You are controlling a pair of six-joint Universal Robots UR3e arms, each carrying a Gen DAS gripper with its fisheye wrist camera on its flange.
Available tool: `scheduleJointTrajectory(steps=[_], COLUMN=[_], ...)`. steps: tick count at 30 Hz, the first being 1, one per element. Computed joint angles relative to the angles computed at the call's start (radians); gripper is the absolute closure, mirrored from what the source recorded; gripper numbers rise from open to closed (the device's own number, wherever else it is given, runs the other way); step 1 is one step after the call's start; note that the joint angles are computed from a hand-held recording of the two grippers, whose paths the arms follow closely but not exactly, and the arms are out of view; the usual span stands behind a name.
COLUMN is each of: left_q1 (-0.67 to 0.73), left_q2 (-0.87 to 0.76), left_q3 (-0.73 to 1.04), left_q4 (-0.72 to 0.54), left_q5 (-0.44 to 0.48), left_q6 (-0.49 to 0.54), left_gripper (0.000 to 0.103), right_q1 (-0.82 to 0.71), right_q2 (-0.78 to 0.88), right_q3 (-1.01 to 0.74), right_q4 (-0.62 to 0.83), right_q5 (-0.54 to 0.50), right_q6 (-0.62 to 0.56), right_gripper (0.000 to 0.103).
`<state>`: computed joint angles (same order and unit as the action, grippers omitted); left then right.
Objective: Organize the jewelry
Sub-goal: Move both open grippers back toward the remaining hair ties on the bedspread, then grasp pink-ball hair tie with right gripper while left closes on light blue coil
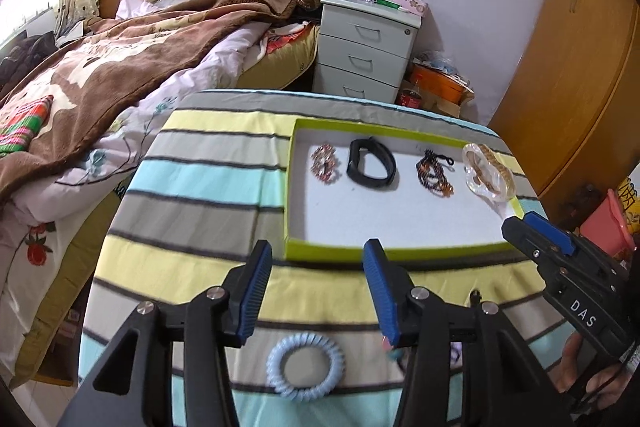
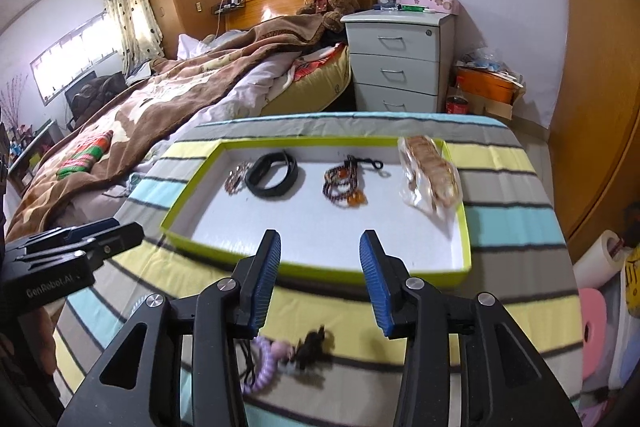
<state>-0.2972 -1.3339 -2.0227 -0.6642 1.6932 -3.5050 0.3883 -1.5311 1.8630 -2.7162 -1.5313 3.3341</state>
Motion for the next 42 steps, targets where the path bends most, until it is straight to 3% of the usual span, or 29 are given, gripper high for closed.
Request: scheduleJointTrajectory(steps=[12,21,42], left_q1=[0.096,0.178,0.217], left_q2=[0.256,0.361,0.376], left_q3=[-0.262,-0.343,-0.405], left_q4=[0.01,-0.034,-0.064], left_q5=[-0.107,-0.167,-0.206], left_q6=[0.004,0.024,0.041], left_gripper=[0.047,0.044,0.043], right_q1=[0.007,0.052,0.074], right_q2=[-0.052,-0.006,0.017], right_q3=[0.163,0.125,0.127], right_q4=[-0.031,0.01,0.002], right_q5=[0.0,-0.034,-0.054], right_q6=[0.044,0.052,0.062], right_gripper=[0.06,0.059,0.061])
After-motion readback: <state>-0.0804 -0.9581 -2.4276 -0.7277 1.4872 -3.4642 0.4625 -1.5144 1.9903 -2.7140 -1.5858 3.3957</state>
